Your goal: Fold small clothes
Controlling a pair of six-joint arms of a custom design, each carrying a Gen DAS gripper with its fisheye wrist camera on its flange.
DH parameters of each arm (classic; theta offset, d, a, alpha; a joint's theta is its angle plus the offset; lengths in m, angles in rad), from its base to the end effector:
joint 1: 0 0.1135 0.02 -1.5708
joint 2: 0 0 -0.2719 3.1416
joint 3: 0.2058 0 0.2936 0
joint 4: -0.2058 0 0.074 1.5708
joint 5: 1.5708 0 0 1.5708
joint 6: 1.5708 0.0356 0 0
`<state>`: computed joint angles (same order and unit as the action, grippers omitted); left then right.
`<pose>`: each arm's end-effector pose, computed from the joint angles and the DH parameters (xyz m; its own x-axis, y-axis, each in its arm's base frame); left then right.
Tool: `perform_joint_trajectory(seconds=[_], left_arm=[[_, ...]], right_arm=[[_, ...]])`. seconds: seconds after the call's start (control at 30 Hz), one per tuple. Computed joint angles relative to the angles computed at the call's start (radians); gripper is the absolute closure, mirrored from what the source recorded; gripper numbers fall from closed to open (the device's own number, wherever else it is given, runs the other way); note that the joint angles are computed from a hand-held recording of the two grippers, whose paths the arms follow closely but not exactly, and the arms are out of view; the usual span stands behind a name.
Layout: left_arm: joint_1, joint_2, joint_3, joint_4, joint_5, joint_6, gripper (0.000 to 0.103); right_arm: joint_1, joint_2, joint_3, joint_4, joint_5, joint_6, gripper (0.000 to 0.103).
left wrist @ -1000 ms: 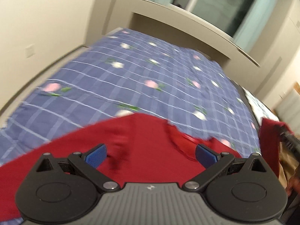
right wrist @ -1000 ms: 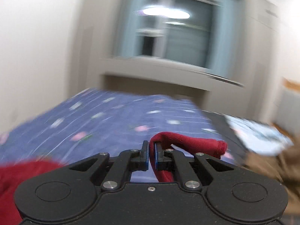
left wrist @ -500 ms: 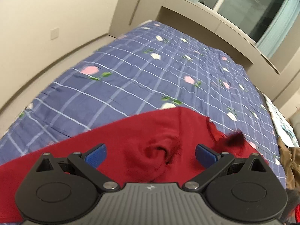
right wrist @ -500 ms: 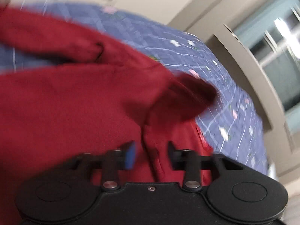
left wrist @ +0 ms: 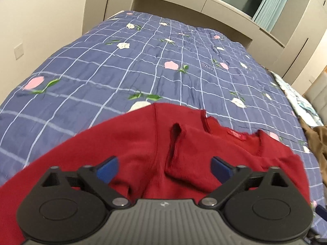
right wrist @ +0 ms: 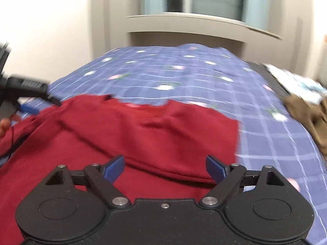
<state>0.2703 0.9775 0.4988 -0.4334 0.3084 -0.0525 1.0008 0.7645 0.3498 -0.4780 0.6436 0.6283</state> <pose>0.2118 0.0475 0.1745 -0.7571 -0.2616 -0.5987 -0.1153 0.9554 -0.2718 0.1126 0.1360 0.1610 -0.6164 -0.0904 -0.7822 -0.1335 0.9910 -0.0094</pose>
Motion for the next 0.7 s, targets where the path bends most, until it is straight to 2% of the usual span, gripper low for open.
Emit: perform_joint_trajectory(seconds=[0.1,0.2,0.3,0.4,0.43,0.5,0.57,0.63,0.67,0.7], left_arm=[[-0.038,0.081,0.022,0.076,-0.005,-0.014,0.019],[-0.073,0.142,0.043,0.12,-0.011,-0.005,0.024],[-0.095,0.212,0.074,0.13,-0.043,-0.006,0.033],[-0.099,0.254,0.095,0.119,-0.071,-0.01,0.051],[-0.097,0.266,0.102,0.113,-0.075,-0.007,0.062],[-0.099,0.275,0.107,0.107,-0.082,0.002,0.072],[-0.109,0.266,0.101,0.108,-0.103,0.017,0.088],[-0.106,0.243,0.091,0.107,-0.095,0.024,0.094],[-0.106,0.222,0.085,0.102,-0.096,0.023,0.095],[-0.107,0.198,0.081,0.095,-0.099,0.022,0.095]], right_arm=[[-0.167,-0.141,-0.056,-0.023,-0.07,-0.048,0.014],[-0.379,-0.186,-0.089,0.059,-0.192,-0.164,0.014],[-0.557,-0.07,-0.086,0.224,-0.327,-0.245,0.014],[-0.685,0.099,-0.056,0.368,-0.431,-0.287,0.016],[-0.706,0.146,-0.048,0.403,-0.448,-0.292,0.018],[-0.764,0.258,-0.02,0.467,-0.498,-0.296,0.021],[-0.811,0.342,0.003,0.505,-0.56,-0.284,0.029],[-0.838,0.392,0.016,0.52,-0.6,-0.259,0.057],[-0.845,0.402,0.019,0.524,-0.607,-0.256,0.066],[-0.849,0.398,0.021,0.523,-0.614,-0.259,0.087]])
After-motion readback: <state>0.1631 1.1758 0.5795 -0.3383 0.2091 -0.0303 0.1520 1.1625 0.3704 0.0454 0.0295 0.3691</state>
